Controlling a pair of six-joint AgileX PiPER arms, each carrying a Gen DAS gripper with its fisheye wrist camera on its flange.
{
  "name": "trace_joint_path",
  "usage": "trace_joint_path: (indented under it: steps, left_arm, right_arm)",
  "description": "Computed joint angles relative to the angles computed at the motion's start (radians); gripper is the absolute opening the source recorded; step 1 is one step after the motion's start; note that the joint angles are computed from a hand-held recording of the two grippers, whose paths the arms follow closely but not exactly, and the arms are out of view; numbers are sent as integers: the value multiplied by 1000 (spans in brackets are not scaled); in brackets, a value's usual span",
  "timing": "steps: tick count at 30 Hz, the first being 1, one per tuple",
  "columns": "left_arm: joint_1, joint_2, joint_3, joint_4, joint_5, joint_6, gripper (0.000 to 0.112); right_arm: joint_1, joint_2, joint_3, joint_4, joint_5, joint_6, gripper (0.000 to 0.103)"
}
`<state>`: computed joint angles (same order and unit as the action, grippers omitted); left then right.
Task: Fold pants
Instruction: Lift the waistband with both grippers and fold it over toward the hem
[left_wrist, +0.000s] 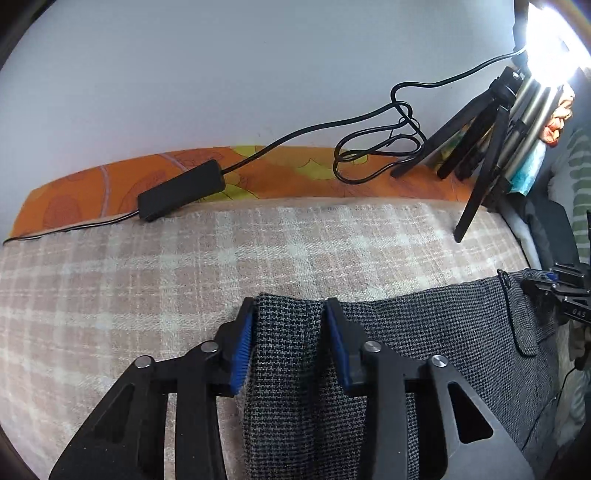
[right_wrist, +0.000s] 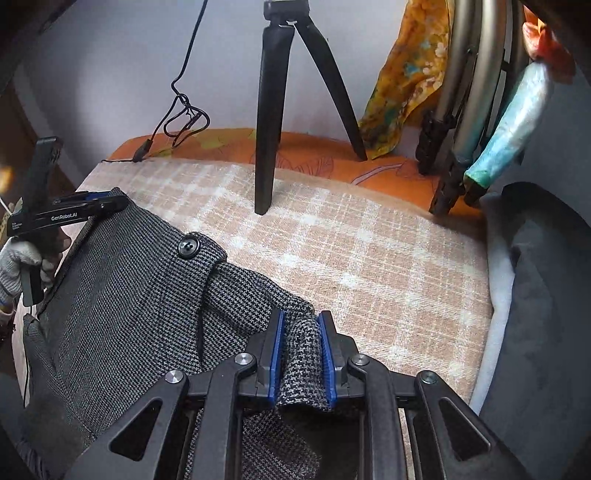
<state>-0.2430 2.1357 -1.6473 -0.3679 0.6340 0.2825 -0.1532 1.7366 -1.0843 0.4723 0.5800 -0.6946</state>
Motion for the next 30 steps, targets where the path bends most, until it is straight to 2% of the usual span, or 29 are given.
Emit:
trace_joint_path:
  steps: [4,6,12,21,28,30]
  left_arm:
    - [20,-57,59,-100,-22,85,26]
    - [41,-125,131,-192,-49,172,25]
    - [74,-396,358,-298,-108,346,24]
    - [116,-751,600,-400,-54,432,24]
    - [84,-1028,796,-326,-15,368,23]
    - [88,-1118,857,-313,15,358,23]
  right_arm:
    - [15,-47,14,4,-6,7,17]
    - [5,-99,32,27,10,-22,17]
    - [-28,-288,99,76,71,-80,15]
    - [-32,-653,198,42,230,-72,14]
    - [-27,-902,262,-37,378,-65,12]
    - [-69,-981,289,-27,443,-97,11]
